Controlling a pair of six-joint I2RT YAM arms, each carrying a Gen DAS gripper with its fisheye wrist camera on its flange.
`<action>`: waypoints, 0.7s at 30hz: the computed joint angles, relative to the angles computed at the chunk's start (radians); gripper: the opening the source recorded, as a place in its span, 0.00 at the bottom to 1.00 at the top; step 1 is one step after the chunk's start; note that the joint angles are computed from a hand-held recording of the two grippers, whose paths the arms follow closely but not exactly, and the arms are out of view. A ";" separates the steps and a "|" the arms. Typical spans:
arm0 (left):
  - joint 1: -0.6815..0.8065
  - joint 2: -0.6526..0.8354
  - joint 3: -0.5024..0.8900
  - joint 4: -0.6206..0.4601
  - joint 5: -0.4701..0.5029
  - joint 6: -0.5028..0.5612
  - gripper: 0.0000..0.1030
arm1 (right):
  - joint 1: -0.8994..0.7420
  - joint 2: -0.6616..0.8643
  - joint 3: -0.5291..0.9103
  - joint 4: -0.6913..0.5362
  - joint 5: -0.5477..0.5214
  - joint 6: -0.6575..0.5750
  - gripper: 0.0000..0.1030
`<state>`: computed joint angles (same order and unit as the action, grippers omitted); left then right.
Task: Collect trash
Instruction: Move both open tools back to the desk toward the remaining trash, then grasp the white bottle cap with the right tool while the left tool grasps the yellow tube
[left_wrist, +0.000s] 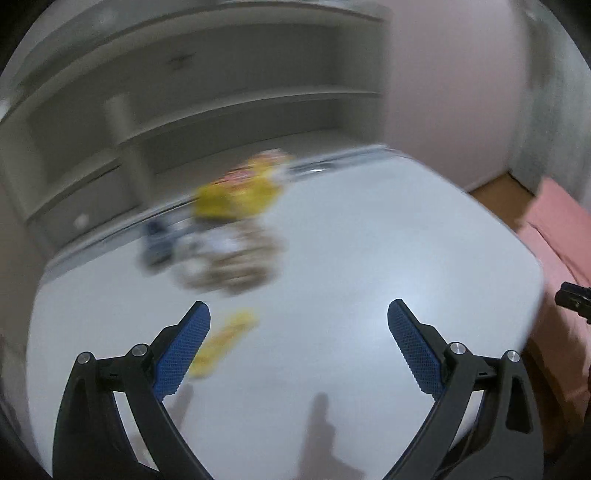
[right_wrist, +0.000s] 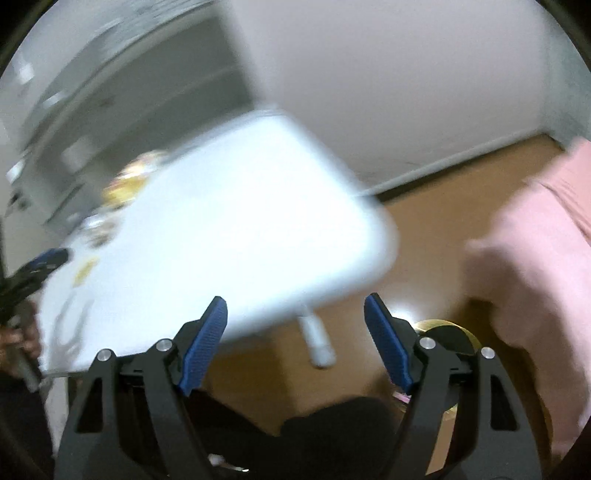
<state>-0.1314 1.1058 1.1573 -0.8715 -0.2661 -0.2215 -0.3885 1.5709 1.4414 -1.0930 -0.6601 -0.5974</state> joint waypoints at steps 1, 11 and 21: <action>0.077 -0.031 -0.022 -0.008 0.037 0.038 0.91 | 0.070 -0.011 0.000 -0.007 -0.006 0.027 0.72; 0.459 -0.187 -0.184 -0.024 0.323 0.320 0.91 | 0.777 0.187 0.309 0.062 0.076 0.315 0.72; 0.551 -0.141 -0.212 0.025 0.447 0.378 0.91 | 0.990 0.568 0.804 -0.065 0.232 0.362 0.53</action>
